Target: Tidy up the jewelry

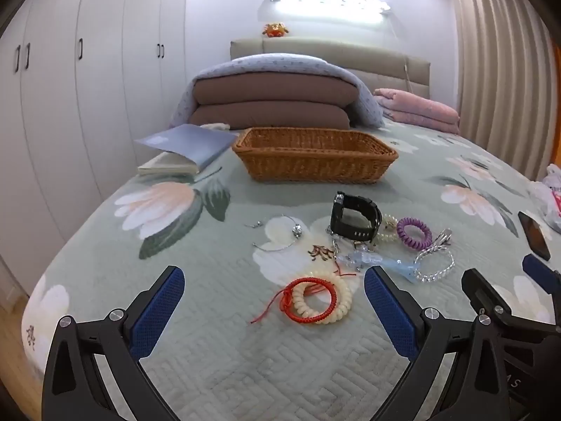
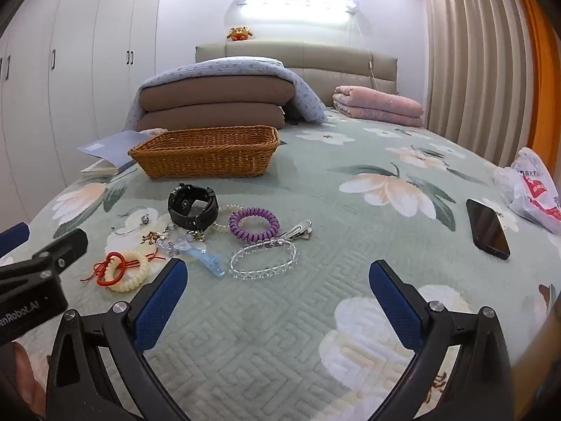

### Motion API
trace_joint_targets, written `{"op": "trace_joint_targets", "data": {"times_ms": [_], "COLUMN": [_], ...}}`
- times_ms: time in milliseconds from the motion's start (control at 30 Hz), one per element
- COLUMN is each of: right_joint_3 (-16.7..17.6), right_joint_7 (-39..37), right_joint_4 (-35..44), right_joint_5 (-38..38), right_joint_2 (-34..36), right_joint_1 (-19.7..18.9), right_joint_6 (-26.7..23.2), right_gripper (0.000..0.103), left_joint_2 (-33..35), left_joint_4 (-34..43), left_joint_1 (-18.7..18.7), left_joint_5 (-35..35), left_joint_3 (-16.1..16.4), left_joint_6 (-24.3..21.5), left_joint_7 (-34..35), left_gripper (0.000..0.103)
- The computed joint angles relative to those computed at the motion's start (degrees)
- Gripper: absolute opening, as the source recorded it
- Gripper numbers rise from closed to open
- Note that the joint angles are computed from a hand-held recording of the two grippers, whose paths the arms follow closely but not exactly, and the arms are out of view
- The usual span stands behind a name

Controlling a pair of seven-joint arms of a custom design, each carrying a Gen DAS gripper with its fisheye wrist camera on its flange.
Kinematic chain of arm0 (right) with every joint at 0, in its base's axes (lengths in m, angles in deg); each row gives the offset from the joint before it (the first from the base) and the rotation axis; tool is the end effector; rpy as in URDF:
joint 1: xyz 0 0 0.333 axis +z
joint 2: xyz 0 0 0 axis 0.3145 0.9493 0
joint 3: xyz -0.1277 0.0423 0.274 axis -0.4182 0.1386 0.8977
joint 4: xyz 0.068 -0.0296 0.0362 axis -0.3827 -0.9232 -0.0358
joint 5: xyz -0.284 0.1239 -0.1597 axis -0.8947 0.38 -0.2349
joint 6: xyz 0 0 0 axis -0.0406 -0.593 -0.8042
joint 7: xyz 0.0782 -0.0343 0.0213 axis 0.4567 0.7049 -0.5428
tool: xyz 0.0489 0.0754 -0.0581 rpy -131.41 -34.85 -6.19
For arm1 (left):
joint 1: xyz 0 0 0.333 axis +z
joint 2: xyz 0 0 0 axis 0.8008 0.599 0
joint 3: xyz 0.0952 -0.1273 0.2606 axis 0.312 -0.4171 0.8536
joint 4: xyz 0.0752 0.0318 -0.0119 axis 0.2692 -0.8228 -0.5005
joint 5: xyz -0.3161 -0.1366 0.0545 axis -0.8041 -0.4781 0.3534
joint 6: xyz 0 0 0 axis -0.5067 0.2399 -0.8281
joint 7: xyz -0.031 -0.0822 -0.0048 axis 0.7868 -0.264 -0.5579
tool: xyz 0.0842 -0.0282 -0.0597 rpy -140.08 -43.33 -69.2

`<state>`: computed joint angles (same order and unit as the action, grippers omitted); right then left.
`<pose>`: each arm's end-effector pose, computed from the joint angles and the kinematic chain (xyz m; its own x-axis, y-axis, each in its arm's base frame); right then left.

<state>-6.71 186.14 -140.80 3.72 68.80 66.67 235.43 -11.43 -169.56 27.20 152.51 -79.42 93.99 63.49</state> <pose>0.5568 0.5025 0.4633 0.0926 -0.9956 0.0169 -0.4996 -0.0611 -0.8641 0.5604 -0.3305 0.4727 0.2137 -0.9765 -0.0292 -0.5510 -0.0958 -0.8290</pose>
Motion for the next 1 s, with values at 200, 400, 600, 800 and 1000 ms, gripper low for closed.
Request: {"op": "trace_joint_targets", "data": {"times_ms": [200,400,600,800,1000], "right_joint_3": [1.2,1.4,1.8,2.2,2.3], "right_joint_7": [-0.5,0.0,-0.4,-1.1,-2.0], "right_joint_4": [-2.0,-3.6,-3.3,-3.0,-2.4], "right_joint_5": [1.3,-0.2,-0.6,-0.1,1.0], "right_joint_2": [-2.3,-3.5,-3.5,-3.4,-3.0], "right_joint_1": [-0.4,0.0,-0.2,-0.4,-0.5], "right_joint_6": [0.0,0.0,-0.5,-0.8,-1.1], "right_gripper": [0.103,0.103,0.103,0.103,0.103], "left_joint_2": [-2.2,-6.1,-7.3,-6.9,-6.9], "left_joint_4": [-2.8,-7.0,-8.6,-8.2,-8.3], "left_joint_1": [-0.7,2.7,4.2,4.4,4.2], "left_joint_5": [10.0,8.8,8.9,8.5,8.3], "left_joint_3": [-0.2,-1.9,-2.6,-2.8,-2.9], "left_joint_6": [-0.3,4.1,6.2,5.8,5.5], "left_joint_7": [-9.7,-10.6,-12.0,-11.3,-11.1], "left_gripper": [0.102,0.102,0.102,0.102,0.102]}}
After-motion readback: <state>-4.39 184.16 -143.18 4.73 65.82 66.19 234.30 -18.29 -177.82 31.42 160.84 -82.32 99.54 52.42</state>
